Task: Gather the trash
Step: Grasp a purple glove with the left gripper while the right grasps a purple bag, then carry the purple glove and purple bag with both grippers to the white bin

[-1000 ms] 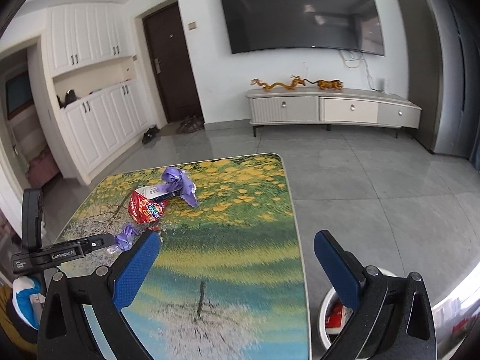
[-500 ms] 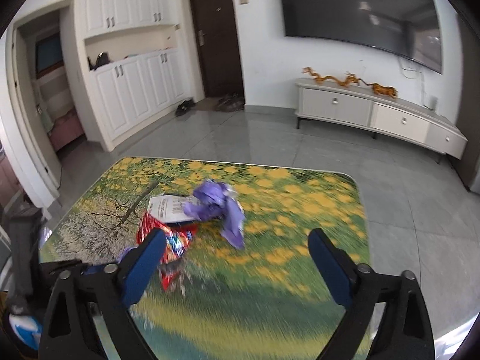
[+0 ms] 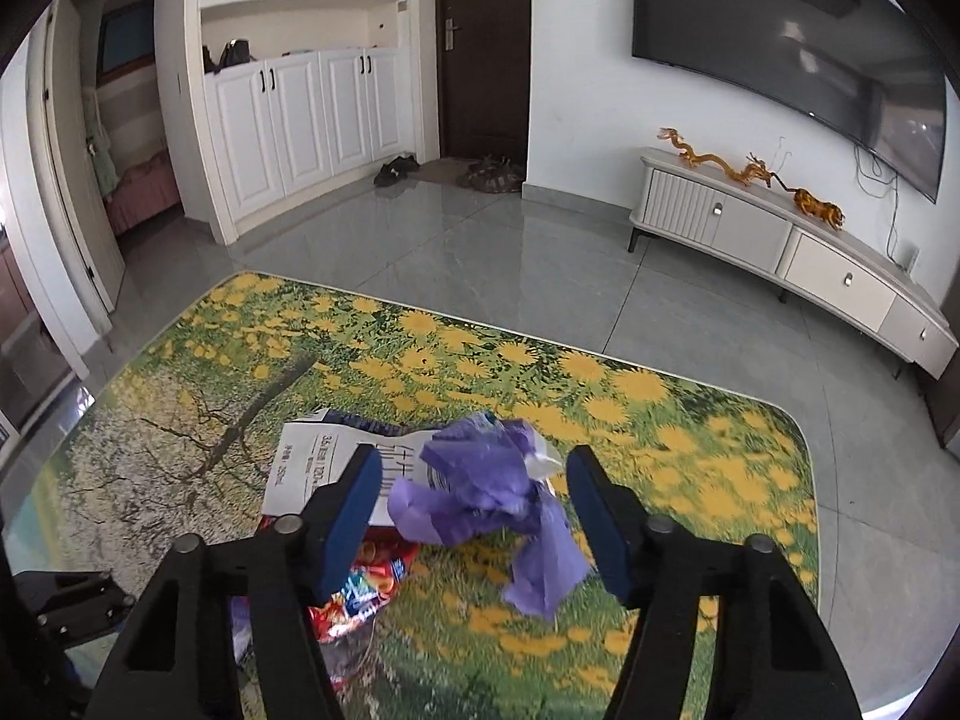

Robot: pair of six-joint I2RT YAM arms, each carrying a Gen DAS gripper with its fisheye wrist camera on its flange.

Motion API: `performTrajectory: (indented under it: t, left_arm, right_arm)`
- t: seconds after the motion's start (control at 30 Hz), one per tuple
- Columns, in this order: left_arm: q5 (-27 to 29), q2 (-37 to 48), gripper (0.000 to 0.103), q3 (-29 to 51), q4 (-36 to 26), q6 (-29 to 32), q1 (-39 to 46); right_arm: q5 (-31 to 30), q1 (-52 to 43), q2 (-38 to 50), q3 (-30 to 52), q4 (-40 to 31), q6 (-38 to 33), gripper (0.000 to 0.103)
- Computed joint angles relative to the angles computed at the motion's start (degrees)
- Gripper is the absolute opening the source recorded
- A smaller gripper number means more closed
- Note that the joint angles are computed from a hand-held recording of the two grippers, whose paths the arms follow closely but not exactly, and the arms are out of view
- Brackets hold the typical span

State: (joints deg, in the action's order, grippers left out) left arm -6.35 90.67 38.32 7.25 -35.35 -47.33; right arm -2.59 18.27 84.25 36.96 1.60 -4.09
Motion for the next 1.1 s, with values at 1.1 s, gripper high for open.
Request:
performTrajectory:
  t: [1.1]
  left_arm:
    - [-14.0, -24.1, 0.034, -14.1, -11.9, -12.2, -6.7]
  right_arm:
    - [2.5, 10.7, -42.1, -21.1, -24.4, 9.8, 0.026]
